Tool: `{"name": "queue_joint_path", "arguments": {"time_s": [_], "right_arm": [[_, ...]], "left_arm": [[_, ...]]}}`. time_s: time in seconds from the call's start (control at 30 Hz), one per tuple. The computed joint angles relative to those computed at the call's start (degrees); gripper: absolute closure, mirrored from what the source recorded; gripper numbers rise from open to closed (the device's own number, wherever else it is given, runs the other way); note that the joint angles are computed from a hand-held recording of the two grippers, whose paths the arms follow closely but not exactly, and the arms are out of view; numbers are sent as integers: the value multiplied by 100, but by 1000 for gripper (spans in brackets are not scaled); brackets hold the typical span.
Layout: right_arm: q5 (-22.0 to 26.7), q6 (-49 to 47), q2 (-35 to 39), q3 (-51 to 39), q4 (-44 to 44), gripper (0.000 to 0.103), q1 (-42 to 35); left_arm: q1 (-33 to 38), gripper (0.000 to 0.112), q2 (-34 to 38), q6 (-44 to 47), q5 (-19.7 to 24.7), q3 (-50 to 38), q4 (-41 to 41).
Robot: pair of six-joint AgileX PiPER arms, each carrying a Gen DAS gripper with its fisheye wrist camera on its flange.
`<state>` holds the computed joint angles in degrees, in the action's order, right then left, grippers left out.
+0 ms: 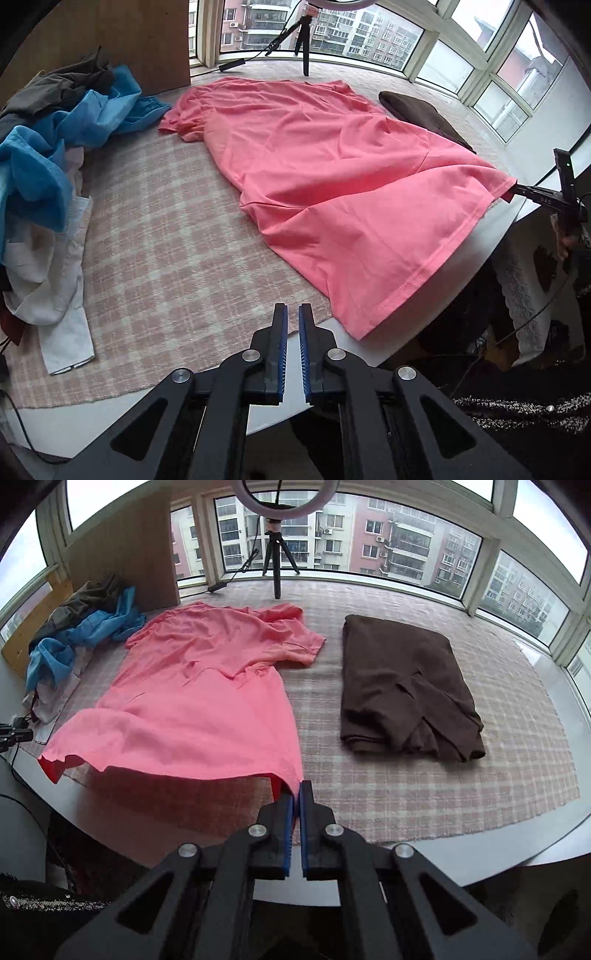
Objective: Fold clothes
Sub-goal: 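Grasp the pink shirt hem with the right tool and smooth it flat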
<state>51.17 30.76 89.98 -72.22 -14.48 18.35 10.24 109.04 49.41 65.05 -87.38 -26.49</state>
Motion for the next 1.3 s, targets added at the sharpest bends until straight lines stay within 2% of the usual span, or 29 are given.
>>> {"name": "queue_joint_path", "arguments": {"time_s": [0.1,0.23,0.4,0.47,0.53,0.57,0.63,0.7,0.8,0.9,0.97,1.0,1.1,1.27,1.3], "right_arm": [[-524,-42,209,681,259,100,-452],[-938,-283,694,867,470,100,-615],[-975,-624,793,766,507,100,-661],[-973,-777,808,714,547,100,-691],[-1023,-931,824,695,594,100,-748],[-1048,-1000,827,694,628,100,-772],[-1110,-1120,822,707,679,100,-826],[-1157,-1229,784,717,742,100,-882],[-1157,-1421,636,693,988,100,-954],[-1276,-1571,303,773,1310,100,-781],[-1351,-1524,194,788,1318,100,-494],[-1340,-1407,207,756,1169,100,-353],[-1234,-1238,365,620,867,100,-198],[-1096,-1313,494,551,772,100,-403],[-1089,-1330,487,576,777,100,-449]], "left_arm": [[-204,104,-113,-28,-418,567,45],[-474,100,-164,16,-628,1093,-91],[-1128,83,-207,-190,-1164,1556,-43],[-1302,82,-62,-461,-1365,1523,49],[-1434,89,101,-708,-1527,1466,159],[-1476,112,191,-814,-1588,1429,221],[-1488,112,298,-890,-1644,1373,238],[-1353,112,267,-817,-1576,1344,157],[-689,112,-300,-731,-1454,1476,220],[325,112,-1035,-545,-1104,1562,205],[839,112,-1104,-525,-711,1416,70],[868,112,-1028,-502,-655,1386,-14],[204,112,-716,-868,-1211,1591,144],[-894,86,-66,-877,-1862,1821,-213],[-1048,85,56,-938,-2018,1833,-159]]}}
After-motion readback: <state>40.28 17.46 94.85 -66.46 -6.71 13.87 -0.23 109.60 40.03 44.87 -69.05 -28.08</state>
